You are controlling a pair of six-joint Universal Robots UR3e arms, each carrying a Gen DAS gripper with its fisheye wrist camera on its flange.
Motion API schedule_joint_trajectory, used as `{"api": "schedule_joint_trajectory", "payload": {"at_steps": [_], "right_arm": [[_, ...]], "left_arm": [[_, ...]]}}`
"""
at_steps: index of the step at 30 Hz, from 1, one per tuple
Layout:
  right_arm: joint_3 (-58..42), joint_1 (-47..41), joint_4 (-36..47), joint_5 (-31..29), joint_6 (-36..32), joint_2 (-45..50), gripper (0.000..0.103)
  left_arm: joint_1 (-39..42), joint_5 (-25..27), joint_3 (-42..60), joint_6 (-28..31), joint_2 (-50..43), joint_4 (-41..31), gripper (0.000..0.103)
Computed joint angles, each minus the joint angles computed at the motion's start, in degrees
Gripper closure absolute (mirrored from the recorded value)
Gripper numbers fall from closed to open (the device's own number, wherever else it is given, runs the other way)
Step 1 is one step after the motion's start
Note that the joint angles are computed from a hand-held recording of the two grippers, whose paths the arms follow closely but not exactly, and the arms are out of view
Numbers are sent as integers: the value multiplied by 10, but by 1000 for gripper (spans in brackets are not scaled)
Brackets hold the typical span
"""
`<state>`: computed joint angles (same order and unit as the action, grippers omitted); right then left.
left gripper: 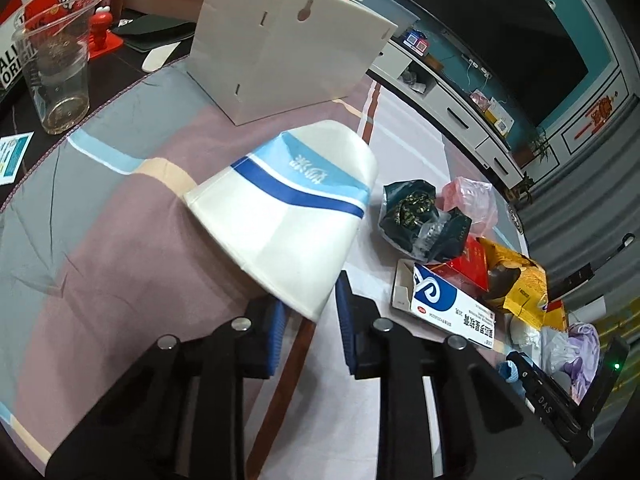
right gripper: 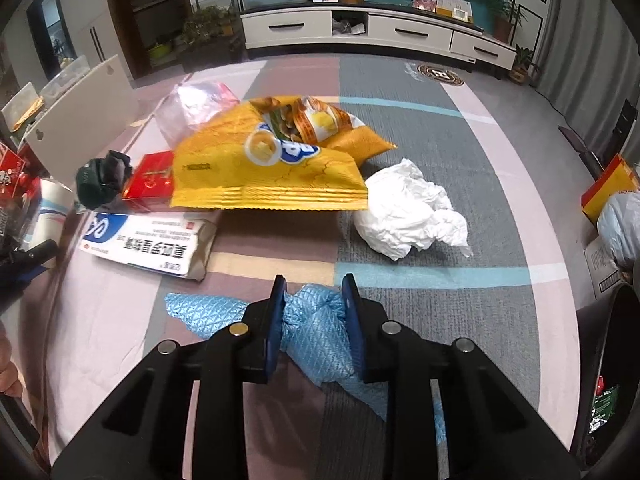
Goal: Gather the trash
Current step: 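Close the left gripper on the paper cup while the right gripper grasps the blue cloth, then carry the paper cup in the left tool while the right tool carries the blue cloth to the bin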
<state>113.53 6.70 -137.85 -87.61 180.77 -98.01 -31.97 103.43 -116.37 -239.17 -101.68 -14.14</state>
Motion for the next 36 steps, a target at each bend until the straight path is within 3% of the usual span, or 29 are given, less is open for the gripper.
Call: {"api": "schedule_joint_trajectory", "payload": {"at_steps": [5, 14, 28, 36], "right_arm": [[-1, -5, 18, 12, -6, -30, 74], [9, -28, 57, 39, -23, -98, 74], [15, -67, 117, 85, -41, -189, 74], [6, -145, 201, 150, -86, -275, 74]], "left_arm": [[-18, 20, -1, -2, 21, -4, 89], [-53, 43, 11, -7, 49, -25, 95], [-127, 88, 78, -7, 57, -49, 95], [-181, 120, 176, 1, 17, -94, 95]]}}
